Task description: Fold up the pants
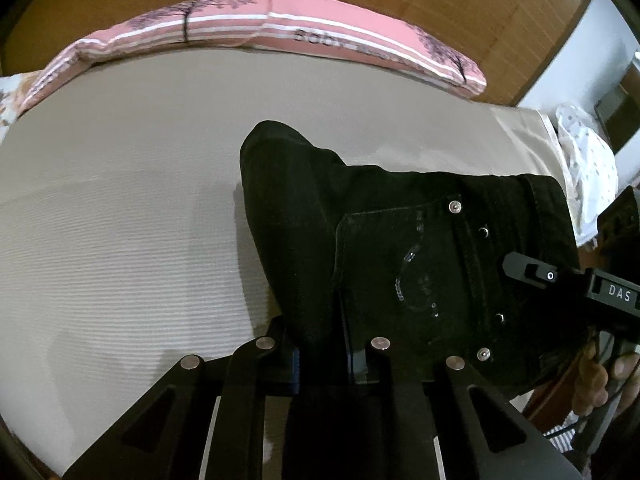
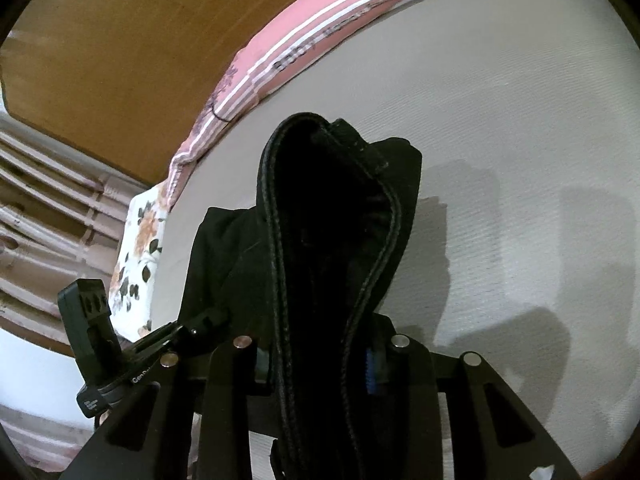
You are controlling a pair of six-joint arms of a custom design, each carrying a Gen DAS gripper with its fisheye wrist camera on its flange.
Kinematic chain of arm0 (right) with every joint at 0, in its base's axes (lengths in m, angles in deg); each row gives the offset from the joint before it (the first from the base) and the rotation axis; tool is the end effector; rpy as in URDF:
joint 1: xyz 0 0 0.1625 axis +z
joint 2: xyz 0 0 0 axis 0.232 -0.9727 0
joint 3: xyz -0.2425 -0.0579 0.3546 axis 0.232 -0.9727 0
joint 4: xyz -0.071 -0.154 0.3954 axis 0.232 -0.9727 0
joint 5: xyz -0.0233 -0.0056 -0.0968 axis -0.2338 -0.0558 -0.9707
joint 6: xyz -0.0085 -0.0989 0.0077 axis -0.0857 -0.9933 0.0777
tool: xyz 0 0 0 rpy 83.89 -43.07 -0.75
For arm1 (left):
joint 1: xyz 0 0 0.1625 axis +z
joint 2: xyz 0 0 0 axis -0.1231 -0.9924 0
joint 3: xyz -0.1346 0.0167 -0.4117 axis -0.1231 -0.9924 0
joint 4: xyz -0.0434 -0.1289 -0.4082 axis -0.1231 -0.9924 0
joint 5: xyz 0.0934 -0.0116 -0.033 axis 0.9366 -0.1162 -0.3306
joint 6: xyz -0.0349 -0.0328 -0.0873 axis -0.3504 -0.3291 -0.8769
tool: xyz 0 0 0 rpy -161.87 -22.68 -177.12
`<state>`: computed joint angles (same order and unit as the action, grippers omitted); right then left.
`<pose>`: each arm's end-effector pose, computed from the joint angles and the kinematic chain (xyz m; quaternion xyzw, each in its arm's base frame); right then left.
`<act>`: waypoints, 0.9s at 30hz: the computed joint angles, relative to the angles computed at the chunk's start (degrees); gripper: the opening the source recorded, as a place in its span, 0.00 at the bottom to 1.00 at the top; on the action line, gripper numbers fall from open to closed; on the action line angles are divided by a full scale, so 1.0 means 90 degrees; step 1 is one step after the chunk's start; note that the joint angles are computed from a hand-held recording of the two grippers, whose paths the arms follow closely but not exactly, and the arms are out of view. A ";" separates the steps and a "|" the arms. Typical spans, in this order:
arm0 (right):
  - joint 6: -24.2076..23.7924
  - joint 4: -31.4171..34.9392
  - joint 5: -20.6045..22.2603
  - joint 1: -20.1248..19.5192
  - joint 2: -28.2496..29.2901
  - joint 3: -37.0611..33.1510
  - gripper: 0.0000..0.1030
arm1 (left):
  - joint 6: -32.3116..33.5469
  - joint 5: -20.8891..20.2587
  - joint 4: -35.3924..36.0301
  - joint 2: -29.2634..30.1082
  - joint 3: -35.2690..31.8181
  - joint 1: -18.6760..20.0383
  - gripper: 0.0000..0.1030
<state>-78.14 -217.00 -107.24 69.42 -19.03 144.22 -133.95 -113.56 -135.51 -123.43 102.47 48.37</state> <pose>0.0721 -0.5188 0.1967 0.1274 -0.9823 0.1359 0.0206 -0.2674 -0.5055 0.0532 -0.0274 0.9238 -0.2754 0.2646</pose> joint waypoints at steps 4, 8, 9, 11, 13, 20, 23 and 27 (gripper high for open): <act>0.0101 -0.0078 0.0018 0.0187 0.0291 -0.0085 0.28 | -0.0143 0.0164 0.0175 -0.0274 0.0163 0.0040 0.15; 0.0176 -0.0093 0.0038 0.0377 0.0610 -0.0273 0.28 | -0.0181 0.0339 0.0295 -0.0486 0.0186 0.0150 0.15; 0.0189 -0.0092 0.0048 0.0419 0.0694 -0.0336 0.28 | -0.0159 0.0383 0.0316 -0.0517 0.0166 0.0185 0.15; 0.0246 -0.0064 0.0084 0.0486 0.0859 -0.0484 0.28 | -0.0078 0.0467 0.0367 -0.0594 0.0116 0.0271 0.15; 0.0316 -0.0037 0.0099 0.0579 0.1073 -0.0697 0.28 | 0.0046 0.0561 0.0411 -0.0647 0.0045 0.0365 0.15; 0.0540 0.0075 0.0080 0.0857 0.1739 -0.1470 0.28 | 0.0704 0.0695 0.0280 -0.0700 -0.0331 0.0817 0.15; 0.0640 0.0160 0.0070 0.0963 0.2025 -0.1856 0.28 | 0.1024 0.0791 0.0217 -0.0637 -0.0579 0.0990 0.15; 0.0709 0.0295 0.0103 0.1079 0.2463 -0.2449 0.28 | 0.1461 0.0942 0.0034 -0.0517 -0.0872 0.1225 0.15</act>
<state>-71.76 -214.34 -106.31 79.13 3.14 122.18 -120.80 -105.08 -135.21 -128.09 94.61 59.39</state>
